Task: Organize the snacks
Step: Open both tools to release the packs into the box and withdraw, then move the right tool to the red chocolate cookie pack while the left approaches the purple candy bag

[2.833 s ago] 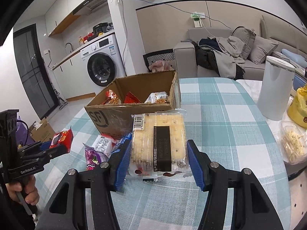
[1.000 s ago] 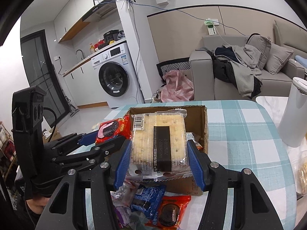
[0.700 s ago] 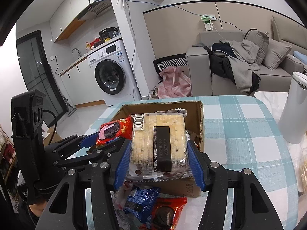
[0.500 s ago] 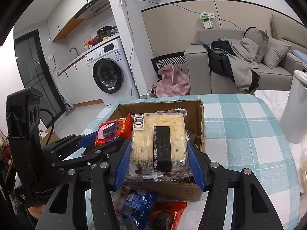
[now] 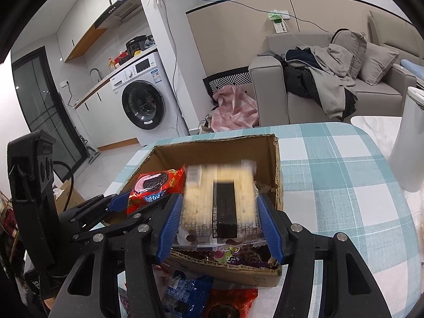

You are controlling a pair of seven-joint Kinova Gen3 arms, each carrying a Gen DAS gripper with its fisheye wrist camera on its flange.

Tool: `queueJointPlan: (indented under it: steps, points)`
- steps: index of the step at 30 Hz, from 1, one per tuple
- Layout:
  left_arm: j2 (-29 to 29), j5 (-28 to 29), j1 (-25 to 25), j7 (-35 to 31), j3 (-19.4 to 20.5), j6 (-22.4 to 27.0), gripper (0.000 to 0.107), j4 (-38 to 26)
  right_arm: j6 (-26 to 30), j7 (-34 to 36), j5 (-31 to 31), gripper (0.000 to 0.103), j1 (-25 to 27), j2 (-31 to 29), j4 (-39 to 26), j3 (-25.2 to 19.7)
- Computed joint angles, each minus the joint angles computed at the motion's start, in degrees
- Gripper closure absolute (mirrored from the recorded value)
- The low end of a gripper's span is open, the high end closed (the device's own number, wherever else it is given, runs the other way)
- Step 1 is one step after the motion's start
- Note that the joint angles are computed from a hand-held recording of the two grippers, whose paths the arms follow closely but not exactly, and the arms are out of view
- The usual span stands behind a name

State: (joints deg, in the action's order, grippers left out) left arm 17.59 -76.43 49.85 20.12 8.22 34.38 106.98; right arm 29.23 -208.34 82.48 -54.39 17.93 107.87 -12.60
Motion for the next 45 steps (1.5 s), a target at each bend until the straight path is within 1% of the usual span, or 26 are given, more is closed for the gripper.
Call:
queueJointPlan:
  steps: [3, 4, 5, 6, 7, 8, 9, 10, 11, 13, 14, 16, 19, 21, 24, 26, 27, 30, 32, 35, 36, 38, 40, 43, 45]
  points:
    - [-0.61, 0.05, 0.32, -0.20, 0.25, 0.91, 0.062, 0.33, 0.93, 0.16, 0.64, 0.044, -0.35, -0.72, 0.29, -0.29]
    - [-0.78, 0.40, 0.42, -0.50, 0.47, 1.50, 0.057, 0.44, 1.25, 1.06, -0.04, 0.040, -0.31, -1.02, 0.35, -0.52]
    - [-0.92, 1.16, 0.56, -1.09, 0.82, 2.36, 0.049, 0.22, 1.62, 1.78, -0.73, 0.035, -0.38, -1.52, 0.58, -0.75]
    - [-1.24, 1.70, 0.89, -1.31, 1.09, 3.31, 0.043, 0.37, 1.64, 1.56, -0.49, 0.033, -0.44, -1.89, 0.94, -0.80]
    - [-1.50, 1.75, 1.30, -1.06, 1.30, 4.15, 0.033, 0.57, 1.55, 1.10, -0.01, 0.027, -0.47, -2.51, 1.57, -0.94]
    - [-1.96, 1.31, 1.66, -0.36, 1.47, 4.74, 0.027, 1.14, 1.74, -0.04, 0.85, 0.021, -0.58, -3.35, 2.54, -1.18]
    - [-3.01, -0.01, 2.23, 1.17, 1.35, 4.43, 0.026, 2.44, 1.98, -0.85, 1.29, 0.017, -0.50, -3.95, 3.24, -1.57]
    - [-3.73, -0.41, 1.98, 1.86, 2.23, 4.82, 0.022, 3.16, 2.32, -1.34, 1.25, 0.012, -0.42, -4.53, 3.88, -2.08]
    - [-4.26, -0.05, 1.84, 1.86, 3.05, 5.61, 0.015, 3.49, 2.47, -1.01, 0.28, 0.008, -0.19, -5.30, 4.51, -2.64]
    - [-5.30, 0.95, 2.69, 2.32, 4.43, 9.03, 0.005, 4.05, 2.57, 0.31, -1.64, 0.003, 0.14, -6.37, 5.36, -3.47]
    - [-5.95, 0.30, 3.07, 3.60, 5.02, 10.11, 0.005, 4.78, 3.47, 1.32, -3.16, 0.000, -0.08, -6.81, 5.67, -3.92]
    - [-7.69, 0.23, 3.20, 5.23, 6.60, 11.30, 0.005, 6.44, 5.96, 2.87, -5.35, 0.000, -1.11, -7.57, 6.36, -4.77]
    - [-9.41, 1.77, 3.37, 5.92, 9.08, 13.79, 0.005, 7.66, 8.89, 1.52, -4.97, 0.000, -2.85, -8.31, 8.00, -5.86]
    - [-10.02, 3.13, 4.13, 5.84, 10.73, 16.62, 0.005, 7.96, 9.83, 1.50, -5.08, 0.000, -3.52, -8.72, 8.90, -6.70]
    - [-10.51, 4.39, 5.96, 7.31, 12.87, 21.23, 0.005, 8.67, 12.97, 3.27, -6.62, 0.000, -4.96, -8.35, 8.74, -7.79]
    - [-10.74, 5.50, 6.49, 7.58, 13.66, 22.74, 0.005, 8.88, 14.83, 3.61, -7.11, 0.000, -6.17, -7.91, 8.85, -8.23]
    - [-10.91, 5.66, 7.10, 8.87, 14.12, 23.73, 0.005, 9.41, 15.18, 3.60, -7.34, 0.000, -6.55, -7.77, 8.98, -8.32]
    - [-10.95, 5.87, 8.36, 11.81, 15.16, 25.23, 0.005, 10.62, 14.37, 2.55, -7.15, 0.000, -7.16, -7.46, 9.87, -8.38]
    - [-10.99, 7.28, 8.76, 11.77, 15.73, 24.88, 0.005, 11.18, 13.43, 2.40, -7.89, 0.000, -7.19, -7.22, 10.24, -8.32]
    - [-10.38, 8.53, 9.88, 11.87, 16.19, 25.79, 0.005, 11.30, 12.03, 2.87, -8.40, 0.000, -6.48, -6.81, 10.51, -8.26]
    - [-10.20, 8.79, 10.45, 12.57, 16.33, 26.22, 0.005, 11.59, 12.05, 2.53, -8.27, 0.000, -7.01, -6.74, 10.60, -7.63]
    - [-9.93, 8.95, 11.15, 14.05, 16.32, 25.97, 0.005, 12.27, 11.87, 1.12, -7.75, 0.000, -7.06, -6.39, 10.95, -7.34]
    - [-9.46, 9.39, 11.33, 13.92, 16.15, 25.18, 0.005, 12.40, 11.90, 2.02, -8.82, 0.000, -6.94, -5.96, 10.63, -7.16]
    - [-8.23, 10.08, 12.47, 13.80, 15.97, 25.86, 0.005, 12.29, 11.55, 2.65, -9.41, 0.000, -6.97, -5.58, 10.61, -6.71]
    - [-7.86, 10.13, 12.78, 13.42, 15.53, 25.45, 0.005, 12.21, 11.15, 2.80, -9.73, 0.000, -6.89, -5.39, 10.57, -6.42]
